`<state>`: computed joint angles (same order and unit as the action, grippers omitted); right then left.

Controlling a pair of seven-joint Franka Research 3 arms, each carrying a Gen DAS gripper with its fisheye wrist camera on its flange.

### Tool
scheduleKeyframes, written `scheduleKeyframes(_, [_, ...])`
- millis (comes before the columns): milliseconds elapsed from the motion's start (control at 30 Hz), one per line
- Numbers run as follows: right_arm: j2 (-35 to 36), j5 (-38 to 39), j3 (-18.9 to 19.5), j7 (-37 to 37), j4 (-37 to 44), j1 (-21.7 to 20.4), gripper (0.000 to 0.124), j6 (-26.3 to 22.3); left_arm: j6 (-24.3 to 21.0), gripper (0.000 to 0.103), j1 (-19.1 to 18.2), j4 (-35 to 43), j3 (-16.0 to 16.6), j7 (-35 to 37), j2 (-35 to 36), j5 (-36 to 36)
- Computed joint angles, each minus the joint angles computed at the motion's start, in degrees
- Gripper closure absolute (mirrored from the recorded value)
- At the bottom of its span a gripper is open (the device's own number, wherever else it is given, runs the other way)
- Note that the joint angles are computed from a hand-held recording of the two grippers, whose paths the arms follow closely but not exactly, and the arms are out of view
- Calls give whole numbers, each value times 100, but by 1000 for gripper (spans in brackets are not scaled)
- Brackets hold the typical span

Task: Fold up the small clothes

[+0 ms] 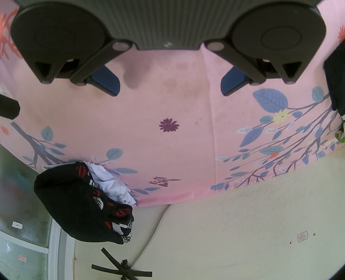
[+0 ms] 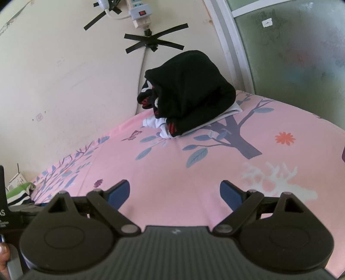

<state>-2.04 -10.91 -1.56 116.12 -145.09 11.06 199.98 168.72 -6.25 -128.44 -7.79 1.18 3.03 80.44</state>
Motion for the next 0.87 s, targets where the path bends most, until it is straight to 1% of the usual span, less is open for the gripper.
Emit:
scheduleKeyframes(633, [-17,41,3,-19,-11,14,40,-17,-44,0,-20,-15,-15,-36,-12,98])
scheduleKeyframes(767, [-5,92,17,-62,-14,25,40,-4,29,0,-7,-1,-5,-209,-21,369])
scheduleKeyframes(867, [4,127,30,-95,-15,25,40,11,37,0,2,5,-14,-138,-9,322])
